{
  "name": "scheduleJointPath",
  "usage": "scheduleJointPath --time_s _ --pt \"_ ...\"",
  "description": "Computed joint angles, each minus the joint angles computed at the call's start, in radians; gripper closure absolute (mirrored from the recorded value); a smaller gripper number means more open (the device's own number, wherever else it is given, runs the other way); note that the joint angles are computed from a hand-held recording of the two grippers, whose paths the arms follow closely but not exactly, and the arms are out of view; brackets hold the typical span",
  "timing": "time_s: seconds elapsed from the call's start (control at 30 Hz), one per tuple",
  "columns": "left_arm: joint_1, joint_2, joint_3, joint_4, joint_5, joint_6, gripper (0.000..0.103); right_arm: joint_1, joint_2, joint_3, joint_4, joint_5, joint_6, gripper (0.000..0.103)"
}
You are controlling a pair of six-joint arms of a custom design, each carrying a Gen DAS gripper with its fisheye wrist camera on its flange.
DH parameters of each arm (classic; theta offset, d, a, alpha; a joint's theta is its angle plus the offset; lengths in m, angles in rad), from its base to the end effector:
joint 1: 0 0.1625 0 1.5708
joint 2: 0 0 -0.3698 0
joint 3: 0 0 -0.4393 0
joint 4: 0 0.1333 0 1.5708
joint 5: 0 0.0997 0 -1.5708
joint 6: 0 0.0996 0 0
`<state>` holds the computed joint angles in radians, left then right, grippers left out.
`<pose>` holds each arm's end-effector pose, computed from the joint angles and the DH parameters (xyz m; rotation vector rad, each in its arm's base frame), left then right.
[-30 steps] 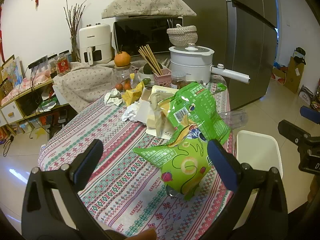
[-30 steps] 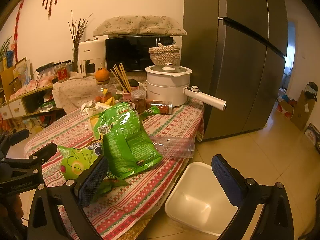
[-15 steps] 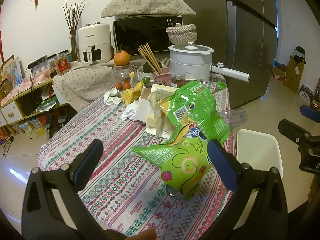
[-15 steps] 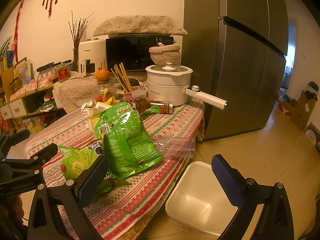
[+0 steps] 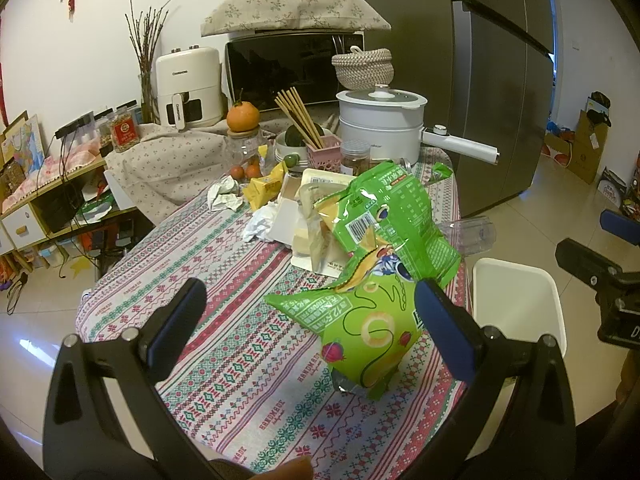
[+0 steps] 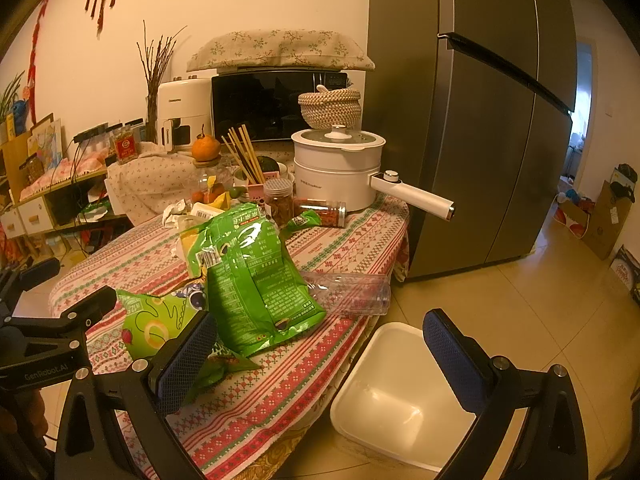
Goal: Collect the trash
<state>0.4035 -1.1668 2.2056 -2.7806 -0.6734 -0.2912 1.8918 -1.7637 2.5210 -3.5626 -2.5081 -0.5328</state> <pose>-0.3558 -0.3815 0.0797 0.9353 2.2320 -0.9302 0.1566 -0.3030 0.2983 0.1585 -1.9305 1.1890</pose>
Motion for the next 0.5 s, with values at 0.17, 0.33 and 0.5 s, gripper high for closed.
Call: scheduleJointPath --time_s 0.17,0.33,0.5 --pt "-0.001 -0.001 0.003 -0.003 0.000 0.001 0.000 -0.001 0.002 -0.001 -0.002 0.000 -0.002 0.000" --pt "0.000 0.000 0.002 -0.004 0.001 0.003 0.000 0.001 0.003 0.000 -0.003 -0.001 -0.003 0.000" --pt "-0.001 0.001 0.002 -0.006 0.003 0.003 0.000 0.000 0.002 0.000 -0.003 -0.001 -0.002 0.000"
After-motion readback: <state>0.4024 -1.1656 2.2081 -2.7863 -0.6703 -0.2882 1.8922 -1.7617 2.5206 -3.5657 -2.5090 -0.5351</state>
